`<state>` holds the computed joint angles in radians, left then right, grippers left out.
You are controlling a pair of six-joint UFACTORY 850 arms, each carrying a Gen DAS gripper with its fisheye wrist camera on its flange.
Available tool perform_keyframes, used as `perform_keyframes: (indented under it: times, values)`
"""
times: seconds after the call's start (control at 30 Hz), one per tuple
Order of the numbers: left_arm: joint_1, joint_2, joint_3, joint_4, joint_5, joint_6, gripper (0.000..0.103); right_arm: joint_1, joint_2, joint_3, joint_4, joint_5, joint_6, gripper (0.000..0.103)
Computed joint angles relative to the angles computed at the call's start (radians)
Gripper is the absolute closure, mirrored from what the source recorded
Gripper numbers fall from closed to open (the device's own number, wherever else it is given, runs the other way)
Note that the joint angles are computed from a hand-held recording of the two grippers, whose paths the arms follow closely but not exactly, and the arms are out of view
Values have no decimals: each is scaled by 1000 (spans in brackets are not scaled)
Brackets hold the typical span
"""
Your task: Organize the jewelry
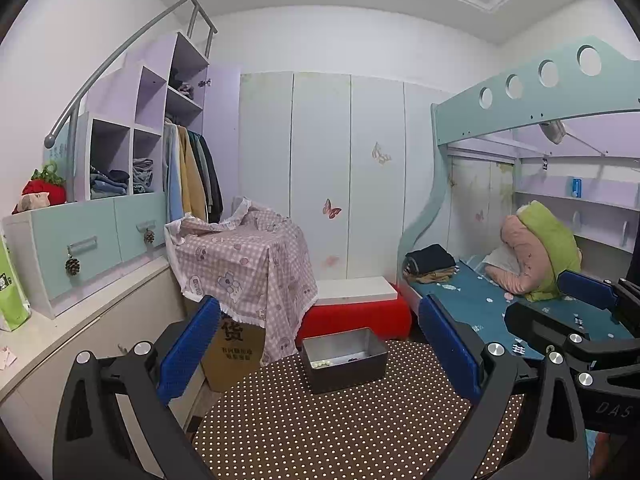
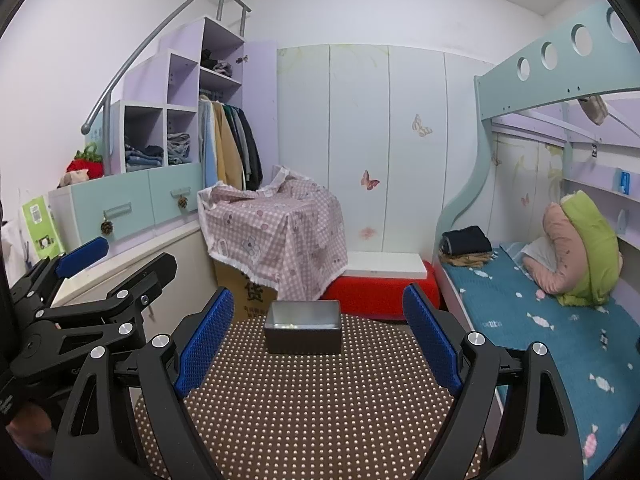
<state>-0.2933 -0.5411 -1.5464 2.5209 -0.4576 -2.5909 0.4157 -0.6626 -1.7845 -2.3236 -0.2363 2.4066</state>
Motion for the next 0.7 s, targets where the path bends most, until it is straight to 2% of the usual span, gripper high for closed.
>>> perform_keyframes:
  times: [0.7]
  values:
    - [2, -2, -2, 2, 3, -2, 7, -1, -2, -3, 0, 1, 1, 19]
